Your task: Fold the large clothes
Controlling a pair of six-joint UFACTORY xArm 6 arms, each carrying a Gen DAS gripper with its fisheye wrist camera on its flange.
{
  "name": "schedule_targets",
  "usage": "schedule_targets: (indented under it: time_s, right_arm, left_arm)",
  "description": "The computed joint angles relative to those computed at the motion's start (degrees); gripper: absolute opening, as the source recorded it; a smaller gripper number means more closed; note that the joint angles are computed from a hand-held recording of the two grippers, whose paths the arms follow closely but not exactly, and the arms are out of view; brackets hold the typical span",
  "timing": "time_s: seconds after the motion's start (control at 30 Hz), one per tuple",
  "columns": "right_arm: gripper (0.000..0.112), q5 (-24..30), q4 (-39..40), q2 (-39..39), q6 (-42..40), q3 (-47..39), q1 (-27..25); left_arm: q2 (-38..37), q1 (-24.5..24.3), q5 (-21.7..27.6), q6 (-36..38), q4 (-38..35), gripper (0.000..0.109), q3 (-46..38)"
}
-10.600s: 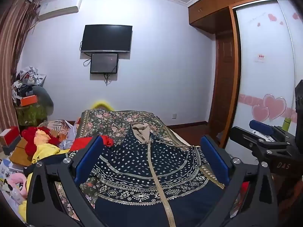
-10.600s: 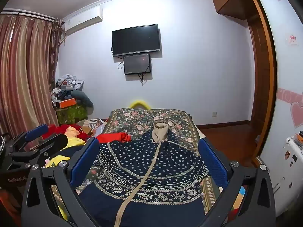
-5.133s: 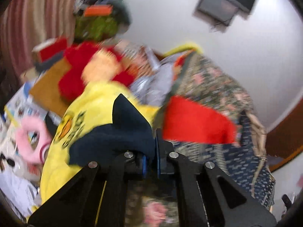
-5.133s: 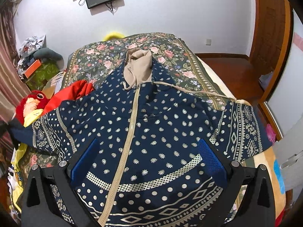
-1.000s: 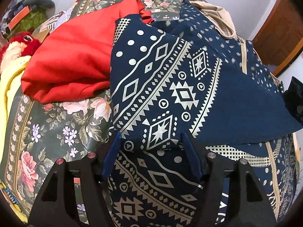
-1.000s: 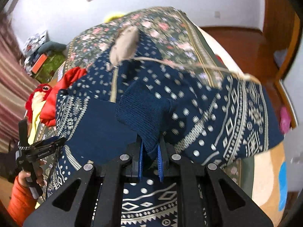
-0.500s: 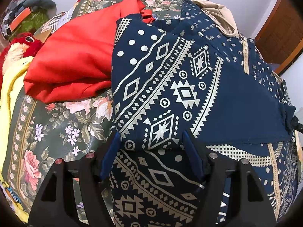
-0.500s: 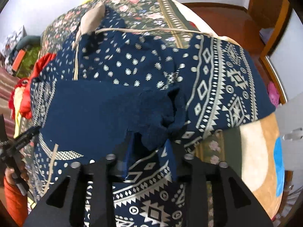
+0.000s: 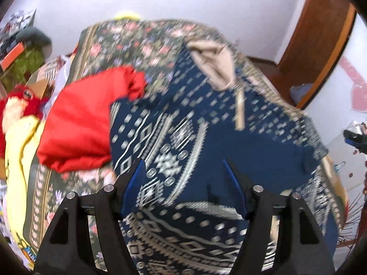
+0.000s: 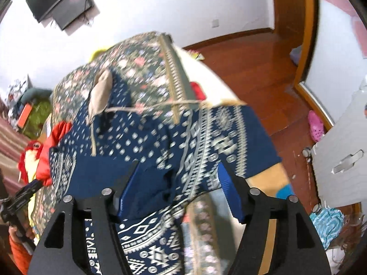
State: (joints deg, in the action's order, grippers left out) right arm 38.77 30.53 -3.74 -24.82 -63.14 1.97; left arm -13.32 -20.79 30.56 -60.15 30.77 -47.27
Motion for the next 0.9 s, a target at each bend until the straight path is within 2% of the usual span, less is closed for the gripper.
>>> schedule_targets:
  time_s: [0.1, 0.23, 0.4, 0.57, 0.87, 0.9]
  right_arm:
    - [0.066, 0.5, -0.6, 2.1, 1.4, -1.1, -1.9]
    - [0.066, 3.7, 1.1, 6.8, 3.3, -3.4, -4.8]
    - [0.066, 7.8, 4.5, 11.8, 5.7, -5.5, -7.9]
    - [0.066, 9.0, 7.3, 15.5, 6.5, -7.8, -9.3]
    - [0.067, -0.6, 4.2, 21.9, 13.4, -12.3, -6.7]
    - [0.063, -1.2, 3.6, 22.5, 14.1, -13.0, -6.6]
  left_arm:
    - [1.2, -1.3, -1.6, -0.8, 1.5, 0.071, -2.5]
    - [4.3, -2.7, -3.3, -1.0, 2.9, 0.079, -5.7]
    - [9.0, -4.1, -3.2, 2.8, -1.2, 0.079, -8.8]
    - [11.8, -4.6, -3.9, 5.3, -4.9, 0.079, -9.5]
    - [13.5, -4.7, -3.6, 6.4, -8.3, 0.079, -9.7]
    - [13.4, -4.7, -3.3, 6.2, -8.0, 0.079, -9.6]
